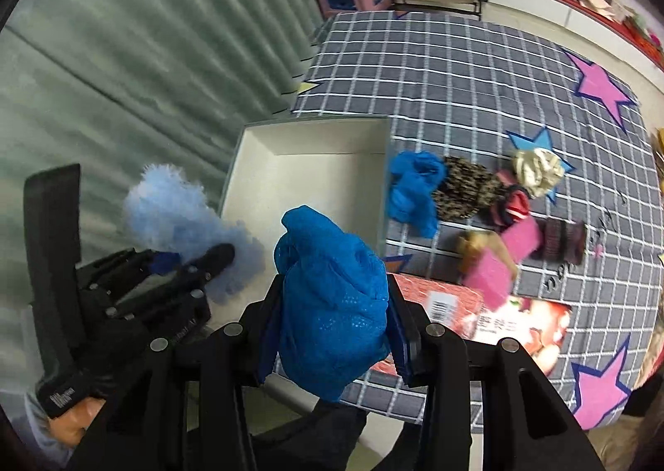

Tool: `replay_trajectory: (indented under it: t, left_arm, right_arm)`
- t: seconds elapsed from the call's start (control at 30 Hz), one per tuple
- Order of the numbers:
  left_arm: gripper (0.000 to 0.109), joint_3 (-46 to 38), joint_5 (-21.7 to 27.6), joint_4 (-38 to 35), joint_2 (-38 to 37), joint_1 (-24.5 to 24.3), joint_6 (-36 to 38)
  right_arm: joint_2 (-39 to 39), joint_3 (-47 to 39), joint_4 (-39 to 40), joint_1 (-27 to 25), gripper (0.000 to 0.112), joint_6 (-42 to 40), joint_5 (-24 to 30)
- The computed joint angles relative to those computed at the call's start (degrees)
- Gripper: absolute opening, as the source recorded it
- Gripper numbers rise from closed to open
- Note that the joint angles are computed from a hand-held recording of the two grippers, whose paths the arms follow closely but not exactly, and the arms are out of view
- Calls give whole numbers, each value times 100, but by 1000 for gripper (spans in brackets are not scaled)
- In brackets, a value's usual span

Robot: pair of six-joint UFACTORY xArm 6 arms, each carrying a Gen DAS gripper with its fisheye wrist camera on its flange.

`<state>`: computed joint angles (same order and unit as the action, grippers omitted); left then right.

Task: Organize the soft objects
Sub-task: 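Carry the tulle and blue cloth with both tools over the white box, then open both tools to drop the tulle and blue cloth into the box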

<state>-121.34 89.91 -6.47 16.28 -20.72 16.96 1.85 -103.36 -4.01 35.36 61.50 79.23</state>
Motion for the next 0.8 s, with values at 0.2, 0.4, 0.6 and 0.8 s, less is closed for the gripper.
replay_trajectory:
  t: [0.2,0.4,0.6,0.8]
  left_arm:
    - [29,353,-52,70,-111,-19,31]
    - [29,698,-90,193,-225,-8,19]
    - [29,847,-93,243,-256,16,-1]
    - [29,1004,-96,265,-309,39,23]
  right_arm:
    - [373,-313,302,10,45,-273,30]
    - [420,-217,536,-18,45,-377,18]
    - [486,-190,674,-53,45,-466,18]
    - [627,-344,733,-33,45,-542,91]
